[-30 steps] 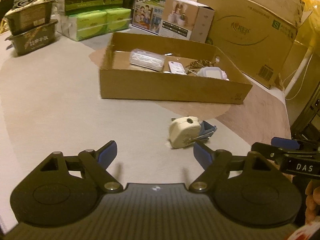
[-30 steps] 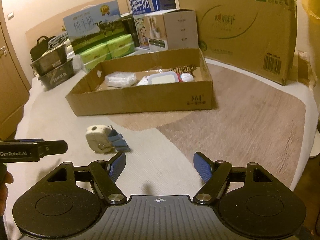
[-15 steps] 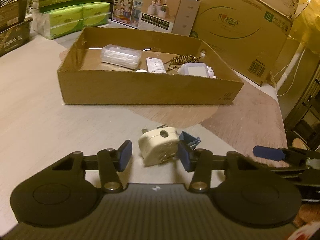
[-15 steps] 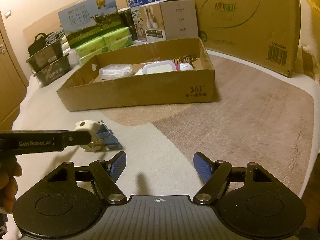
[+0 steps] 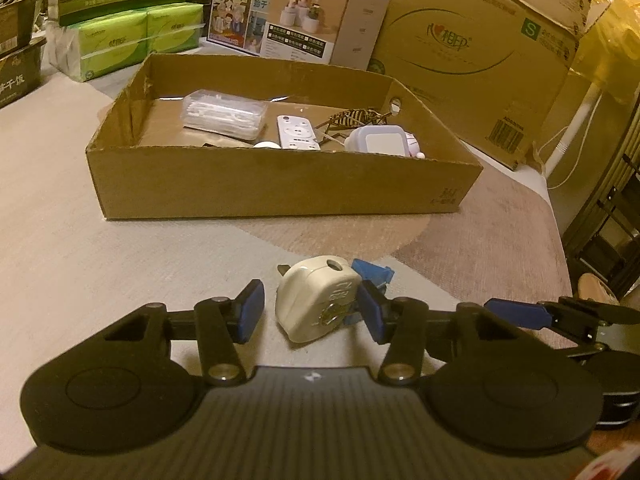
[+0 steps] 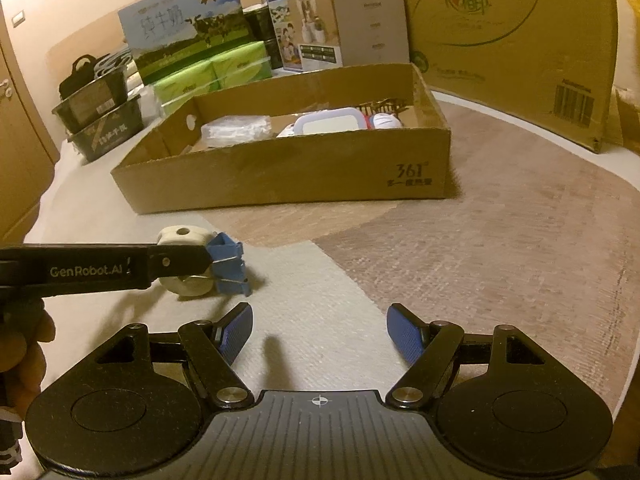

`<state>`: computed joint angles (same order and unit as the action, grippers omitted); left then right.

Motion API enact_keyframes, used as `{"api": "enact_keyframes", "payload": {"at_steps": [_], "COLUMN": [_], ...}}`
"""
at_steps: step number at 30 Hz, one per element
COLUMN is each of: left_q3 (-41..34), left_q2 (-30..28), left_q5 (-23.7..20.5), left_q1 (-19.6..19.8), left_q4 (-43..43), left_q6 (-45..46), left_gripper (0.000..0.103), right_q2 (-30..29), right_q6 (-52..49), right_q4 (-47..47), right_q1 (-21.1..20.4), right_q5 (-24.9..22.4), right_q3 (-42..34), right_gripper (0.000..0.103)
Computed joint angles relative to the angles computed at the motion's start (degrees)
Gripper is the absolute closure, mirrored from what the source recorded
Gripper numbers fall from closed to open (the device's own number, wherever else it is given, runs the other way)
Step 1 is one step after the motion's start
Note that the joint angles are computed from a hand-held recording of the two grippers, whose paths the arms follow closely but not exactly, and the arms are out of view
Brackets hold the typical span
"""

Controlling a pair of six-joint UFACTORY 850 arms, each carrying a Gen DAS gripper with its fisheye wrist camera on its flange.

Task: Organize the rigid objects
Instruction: 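Grasp the white tape measure with the left tool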

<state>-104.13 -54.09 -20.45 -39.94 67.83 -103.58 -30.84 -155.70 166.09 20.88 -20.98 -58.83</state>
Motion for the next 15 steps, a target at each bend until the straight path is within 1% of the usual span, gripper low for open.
{"api": "enact_keyframes", "payload": {"at_steps": [5,7,9,10,12,15], "left_q3": [2.28,3.17,5.55,6.39,7.50,9.90], "left_q2": [1.33,2.00,3.41,3.96,4.71,6.09], "left_q5": [0.02,-1.15,-0.96,-1.17,-2.29,-1.79], "left_q1": [0.20,0.29,0.61,0.74,0.84,1.17], "left_q4": [4.75,3.94,7.29,7.31,6.59,8.71], "left_q6": [-5.16,-4.78,-9.27,-9.77,-9.11,-12.06], "left_gripper": [0.054,0.055,0.055,0.055,0.055,0.055], "right_q2": [-0.07,-0.18,-0.34,-0.32,-0.51,-1.02], "right_q6": [-1.35,-1.64,-1.65,-1.58,-0.78,1.46], "right_q4": [1.19,1.44,1.35,1.26,0.12,-2.65], "right_q1": [0.11,0.09,0.12,0.21,0.28,0.52], "right_q5": [0.07,0.15,0.19,0.05,-0.15,-0.52], "right_q3": [-0.14,-0.31,-0.58,-0.52,-0.77,-1.43], "right_gripper": [0.028,0.028,0.028,0.028,0.028,0.028]}}
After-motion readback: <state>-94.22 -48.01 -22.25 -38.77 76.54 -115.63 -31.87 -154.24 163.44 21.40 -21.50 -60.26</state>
